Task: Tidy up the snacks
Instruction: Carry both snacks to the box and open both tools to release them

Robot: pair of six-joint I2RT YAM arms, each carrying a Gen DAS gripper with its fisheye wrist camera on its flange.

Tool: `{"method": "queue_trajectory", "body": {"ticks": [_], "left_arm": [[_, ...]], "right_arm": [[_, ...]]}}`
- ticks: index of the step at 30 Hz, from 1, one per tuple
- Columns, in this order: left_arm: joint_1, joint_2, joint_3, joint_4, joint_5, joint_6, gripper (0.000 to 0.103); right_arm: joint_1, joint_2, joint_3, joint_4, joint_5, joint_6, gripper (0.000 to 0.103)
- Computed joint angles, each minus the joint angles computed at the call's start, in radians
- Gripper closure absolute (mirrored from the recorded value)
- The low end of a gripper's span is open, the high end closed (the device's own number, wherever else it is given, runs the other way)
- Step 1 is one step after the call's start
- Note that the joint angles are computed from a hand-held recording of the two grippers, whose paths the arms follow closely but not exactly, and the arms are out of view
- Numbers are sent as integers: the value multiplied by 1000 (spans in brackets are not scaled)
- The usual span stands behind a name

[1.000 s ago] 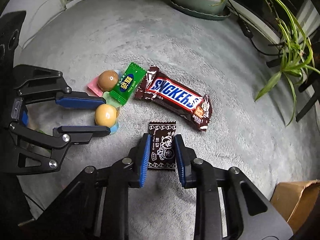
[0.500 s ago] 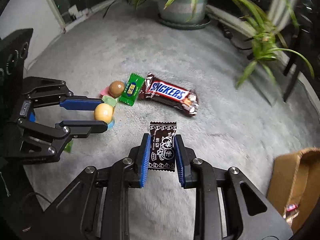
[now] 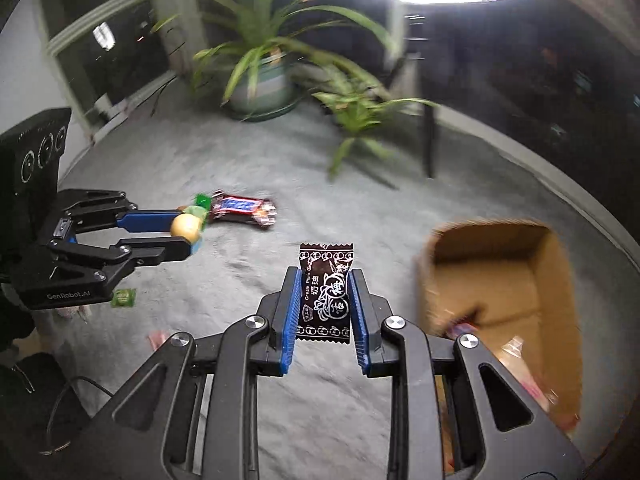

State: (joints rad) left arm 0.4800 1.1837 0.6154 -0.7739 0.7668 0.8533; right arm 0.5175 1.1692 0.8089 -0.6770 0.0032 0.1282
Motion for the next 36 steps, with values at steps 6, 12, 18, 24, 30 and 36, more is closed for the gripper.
{"method": "queue_trajectory", "body": {"ticks": [6, 12, 18, 24, 30, 36], "left_arm": [[-165, -79, -2, 45, 4, -162, 77], [-370, -124, -21, 157, -38, -359, 77], [-587, -129, -32, 271, -103, -543, 77], [-801, -115, -48, 391, -192, -691, 77], [-976, -82, -65, 493, -295, -788, 77], [-1072, -11, -46, 558, -365, -828, 77]], "right_arm": [[-189, -188, -50, -116, -7, -46, 79], [-478, -311, -91, -214, -72, -169, 78], [-728, -339, -130, -242, -134, -311, 78], [-854, -334, -167, -225, -149, -374, 78], [-961, -306, -178, -200, -176, -421, 78], [-1031, -267, -178, -164, -197, -448, 78]]}}
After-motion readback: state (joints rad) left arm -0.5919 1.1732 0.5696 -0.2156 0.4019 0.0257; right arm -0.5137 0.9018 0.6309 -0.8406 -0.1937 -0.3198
